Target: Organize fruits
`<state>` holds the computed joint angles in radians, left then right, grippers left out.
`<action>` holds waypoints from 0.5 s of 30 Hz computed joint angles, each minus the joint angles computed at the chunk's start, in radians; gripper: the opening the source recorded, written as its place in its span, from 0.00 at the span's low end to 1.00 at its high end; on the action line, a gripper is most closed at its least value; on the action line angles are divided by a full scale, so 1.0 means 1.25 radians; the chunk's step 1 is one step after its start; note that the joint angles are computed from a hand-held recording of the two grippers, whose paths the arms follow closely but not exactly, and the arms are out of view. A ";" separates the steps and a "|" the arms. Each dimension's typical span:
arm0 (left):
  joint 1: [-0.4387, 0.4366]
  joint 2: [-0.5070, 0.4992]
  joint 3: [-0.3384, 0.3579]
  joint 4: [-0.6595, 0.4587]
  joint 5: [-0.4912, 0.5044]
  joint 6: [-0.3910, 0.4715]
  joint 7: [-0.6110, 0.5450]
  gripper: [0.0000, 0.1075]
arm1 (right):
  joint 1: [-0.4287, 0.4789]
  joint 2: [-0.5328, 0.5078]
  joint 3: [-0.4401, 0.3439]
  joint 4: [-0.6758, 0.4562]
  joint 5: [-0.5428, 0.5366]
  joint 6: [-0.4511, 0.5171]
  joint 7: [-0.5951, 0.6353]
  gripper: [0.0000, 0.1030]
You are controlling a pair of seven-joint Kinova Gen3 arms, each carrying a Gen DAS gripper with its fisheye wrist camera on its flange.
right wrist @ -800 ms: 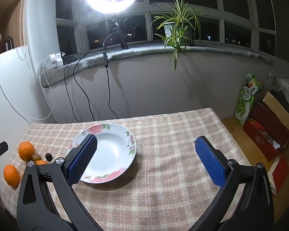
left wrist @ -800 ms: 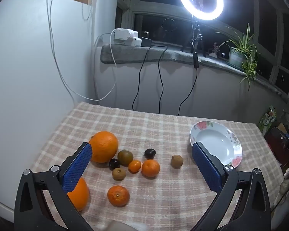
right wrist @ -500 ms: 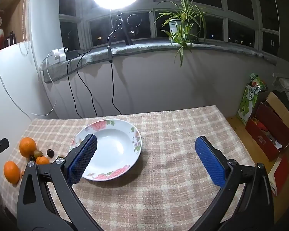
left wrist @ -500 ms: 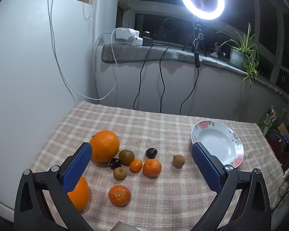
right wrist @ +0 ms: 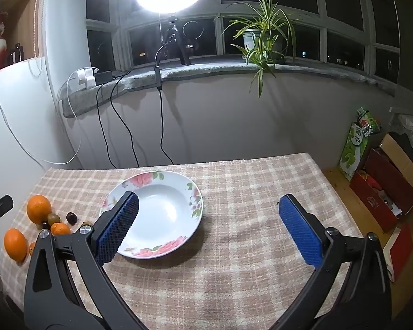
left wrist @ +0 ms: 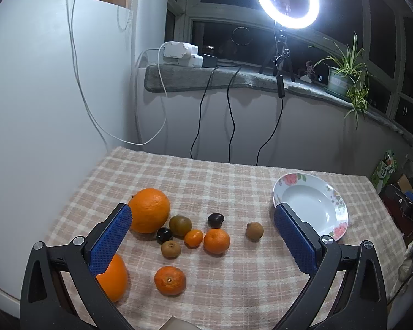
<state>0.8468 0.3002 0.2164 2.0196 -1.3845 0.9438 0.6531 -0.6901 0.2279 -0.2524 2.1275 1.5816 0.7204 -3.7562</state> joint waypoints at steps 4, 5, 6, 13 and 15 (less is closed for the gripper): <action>-0.001 -0.003 0.000 0.003 -0.002 0.000 0.000 0.95 | -0.002 -0.001 -0.001 -0.001 0.001 0.000 0.007 1.00; -0.001 -0.004 0.000 0.003 -0.002 0.001 0.001 0.95 | -0.004 0.001 -0.003 -0.002 -0.001 0.004 0.009 1.00; -0.001 -0.004 0.000 0.004 -0.003 0.002 0.003 0.95 | -0.005 0.000 -0.003 -0.002 -0.001 0.005 0.010 1.00; -0.002 -0.007 0.004 0.008 -0.010 0.010 0.012 0.95 | -0.010 0.000 0.000 -0.009 -0.011 0.007 0.023 1.00; -0.001 -0.004 0.006 0.004 -0.006 0.014 0.008 0.95 | -0.010 0.000 0.000 -0.011 -0.014 0.006 0.029 1.00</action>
